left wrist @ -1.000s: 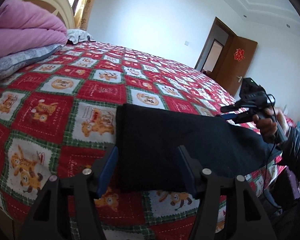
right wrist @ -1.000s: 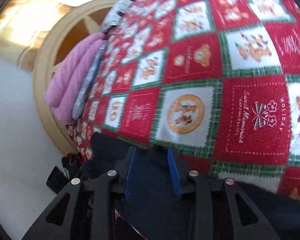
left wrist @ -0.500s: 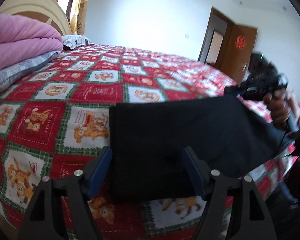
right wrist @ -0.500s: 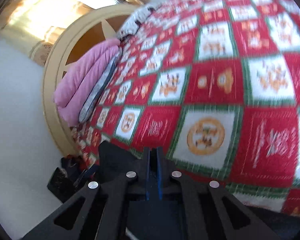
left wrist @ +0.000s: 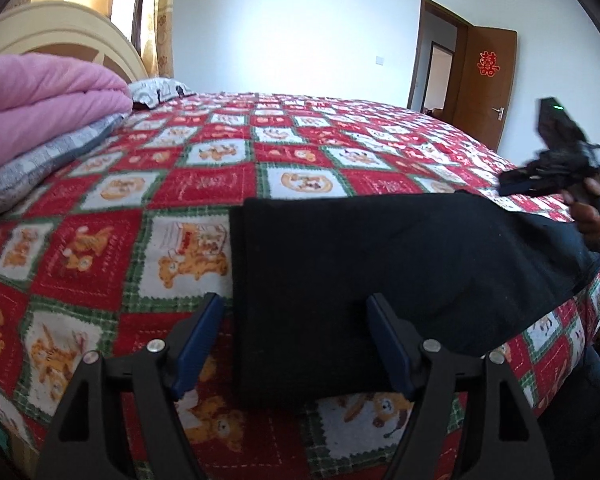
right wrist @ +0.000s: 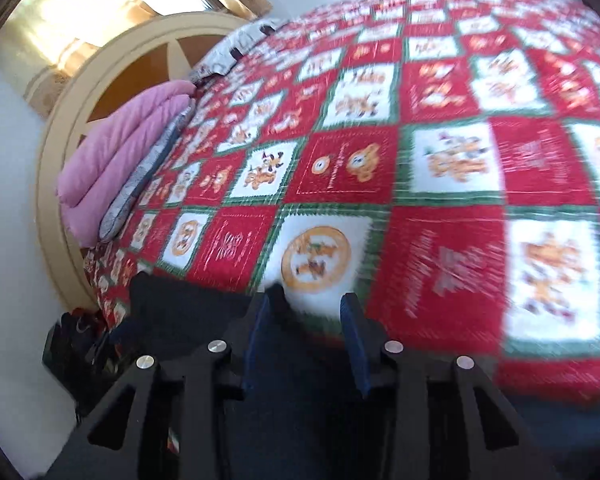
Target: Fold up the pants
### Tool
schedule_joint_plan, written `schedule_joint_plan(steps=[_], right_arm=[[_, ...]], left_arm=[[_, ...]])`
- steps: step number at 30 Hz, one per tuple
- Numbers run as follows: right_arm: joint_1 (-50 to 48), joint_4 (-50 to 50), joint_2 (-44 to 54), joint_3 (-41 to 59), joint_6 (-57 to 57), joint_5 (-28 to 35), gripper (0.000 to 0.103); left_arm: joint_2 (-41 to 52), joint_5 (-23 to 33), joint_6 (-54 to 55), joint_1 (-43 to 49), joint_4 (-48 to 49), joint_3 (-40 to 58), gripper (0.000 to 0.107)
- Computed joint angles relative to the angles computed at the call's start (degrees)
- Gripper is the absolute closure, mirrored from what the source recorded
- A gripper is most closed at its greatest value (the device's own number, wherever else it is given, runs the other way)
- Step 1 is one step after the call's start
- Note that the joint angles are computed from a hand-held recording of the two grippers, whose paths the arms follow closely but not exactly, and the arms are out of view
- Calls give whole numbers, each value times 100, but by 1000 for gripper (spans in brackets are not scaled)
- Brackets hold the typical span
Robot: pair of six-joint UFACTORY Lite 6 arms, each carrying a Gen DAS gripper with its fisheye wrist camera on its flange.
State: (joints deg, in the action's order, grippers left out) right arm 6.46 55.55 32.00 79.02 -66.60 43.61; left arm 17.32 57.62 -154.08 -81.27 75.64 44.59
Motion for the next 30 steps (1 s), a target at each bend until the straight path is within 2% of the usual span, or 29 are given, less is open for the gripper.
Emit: schedule_joint_plan(steps=[4, 7, 10, 12, 15, 18, 25, 30], right_arm=[[-765, 185, -1695, -1880, -1269, -68, 64], [-1191, 246, -2648, -3147, -2168, -587, 64], [-1481, 376, -2653, -3789, -2922, -1097, 64], [-1854, 800, -2554, -3899, -3643, -878, 64], [-2127, 599, -2506, -3673, -3483, -443, 64], [-2526, 800, -2723, -3579, -3804, -138, 64], [-3543, 471, -1930, -1826, -3243, 209, 64], [-4101, 112, -1168, -396, -2888, 91, 64]], left_arm=[[-32, 429, 222, -175, -95, 208, 28], [88, 236, 186, -63, 15, 296, 24], [347, -114, 194, 115, 16, 460, 24], [452, -31, 425, 78, -157, 696, 24], [493, 255, 818, -13, -290, 1094, 23], [676, 375, 1116, -2, -187, 1569, 17], [1564, -278, 2049, 454, 248, 3049, 17], [2349, -663, 3446, 894, 191, 4737, 17]])
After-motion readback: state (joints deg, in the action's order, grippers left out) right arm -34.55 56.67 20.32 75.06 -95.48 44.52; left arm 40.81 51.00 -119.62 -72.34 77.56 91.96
